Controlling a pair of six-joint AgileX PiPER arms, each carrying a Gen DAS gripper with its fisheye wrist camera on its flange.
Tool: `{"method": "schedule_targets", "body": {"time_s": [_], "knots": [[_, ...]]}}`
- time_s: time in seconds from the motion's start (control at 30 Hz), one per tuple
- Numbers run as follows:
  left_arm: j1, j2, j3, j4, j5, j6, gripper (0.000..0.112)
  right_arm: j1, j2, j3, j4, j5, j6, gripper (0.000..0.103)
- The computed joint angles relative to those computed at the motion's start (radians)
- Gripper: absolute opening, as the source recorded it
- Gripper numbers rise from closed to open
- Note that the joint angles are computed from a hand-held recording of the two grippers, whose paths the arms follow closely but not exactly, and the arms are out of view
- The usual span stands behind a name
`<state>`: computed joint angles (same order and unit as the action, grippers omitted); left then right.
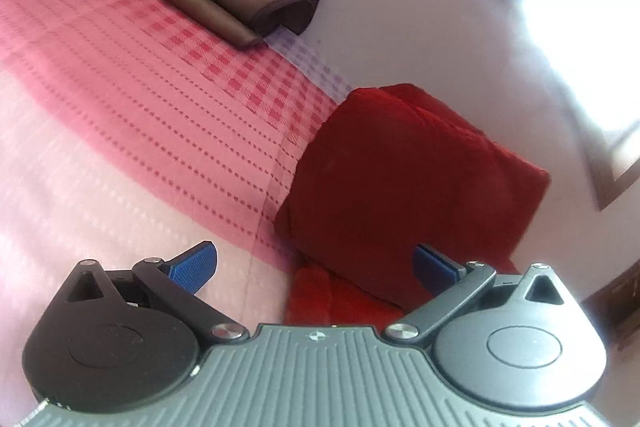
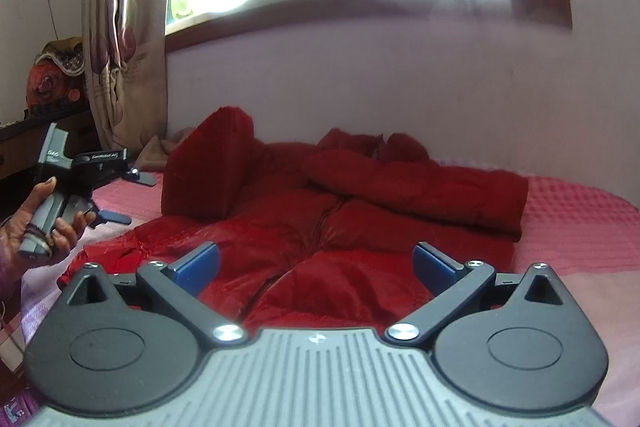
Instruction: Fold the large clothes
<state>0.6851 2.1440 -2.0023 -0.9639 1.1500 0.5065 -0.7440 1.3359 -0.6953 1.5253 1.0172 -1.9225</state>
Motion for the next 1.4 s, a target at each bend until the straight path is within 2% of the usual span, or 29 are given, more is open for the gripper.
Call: {"method": "schedule_targets", "body": {"time_s": [0.13, 0.2, 0.23, 0.27, 0.3, 0.37, 0.47, 0.73, 0.87, 0.93, 1.03, 1.1, 1.13, 1.17, 1.2, 1.27, 1.4], "knots": [[-0.030, 0.070, -0.086, 0.016, -0.011, 0.024, 0.102, 0.029, -0.011, 0.010, -0.005, -0.033, -0.012, 0.103], [-0.044, 0.128, -0.174, 0.016, -0.006, 0.027, 0.097, 0.039, -0.020, 0.015, -0.012, -0.047, -0.011, 0.103], [-0.051, 0.150, -0.211, 0.018, 0.006, 0.020, 0.085, 0.044, -0.024, 0.017, -0.015, -0.055, -0.012, 0.103], [-0.058, 0.169, -0.235, 0.018, 0.011, 0.020, 0.054, 0.046, -0.028, 0.019, -0.017, -0.061, -0.012, 0.103], [-0.066, 0.173, -0.244, 0.039, 0.014, -0.003, 0.039, 0.046, -0.031, 0.021, -0.018, -0.066, -0.014, 0.103], [-0.073, 0.132, -0.177, 0.065, -0.050, -0.006, 0.015, 0.052, -0.029, 0.020, -0.019, -0.078, -0.011, 0.103], [-0.071, 0.044, -0.063, 0.074, -0.146, 0.034, 0.009, 0.055, -0.028, 0.011, -0.028, -0.091, 0.014, 0.103], [0.085, -0.226, 0.181, 0.130, -0.373, 0.025, 0.008, 0.049, -0.029, 0.004, -0.027, -0.086, 0.017, 0.103], [0.176, -0.252, 0.164, 0.258, -0.430, -0.082, 0.008, 0.043, -0.019, -0.004, -0.024, -0.078, 0.019, 0.103], [0.183, -0.250, 0.156, 0.375, -0.463, -0.145, 0.007, 0.043, -0.015, -0.010, -0.025, -0.081, 0.027, 0.103], [0.197, -0.251, 0.175, 0.443, -0.490, -0.189, 0.008, 0.055, 0.000, -0.037, -0.031, -0.090, 0.047, 0.103], [0.214, -0.253, 0.179, 0.421, -0.492, -0.180, 0.029, 0.078, 0.010, -0.070, -0.034, -0.104, 0.056, 0.103], [0.216, -0.256, 0.192, 0.390, -0.509, -0.163, 0.053, 0.092, 0.017, -0.089, -0.032, -0.112, 0.056, 0.103], [0.209, -0.293, 0.244, 0.357, -0.528, -0.145, 0.071, 0.112, 0.027, -0.111, -0.025, -0.124, 0.050, 0.103], [0.199, -0.318, 0.287, 0.302, -0.554, -0.097, 0.075, 0.143, 0.038, -0.137, -0.018, -0.148, 0.044, 0.103], [0.170, -0.393, 0.411, 0.177, -0.594, 0.074, 0.077, 0.227, 0.078, -0.205, -0.002, -0.229, 0.031, 0.103], [0.097, -0.421, 0.478, -0.009, -0.489, 0.311, 0.085, 0.427, 0.218, -0.384, 0.049, -0.421, -0.005, 0.103]]}}
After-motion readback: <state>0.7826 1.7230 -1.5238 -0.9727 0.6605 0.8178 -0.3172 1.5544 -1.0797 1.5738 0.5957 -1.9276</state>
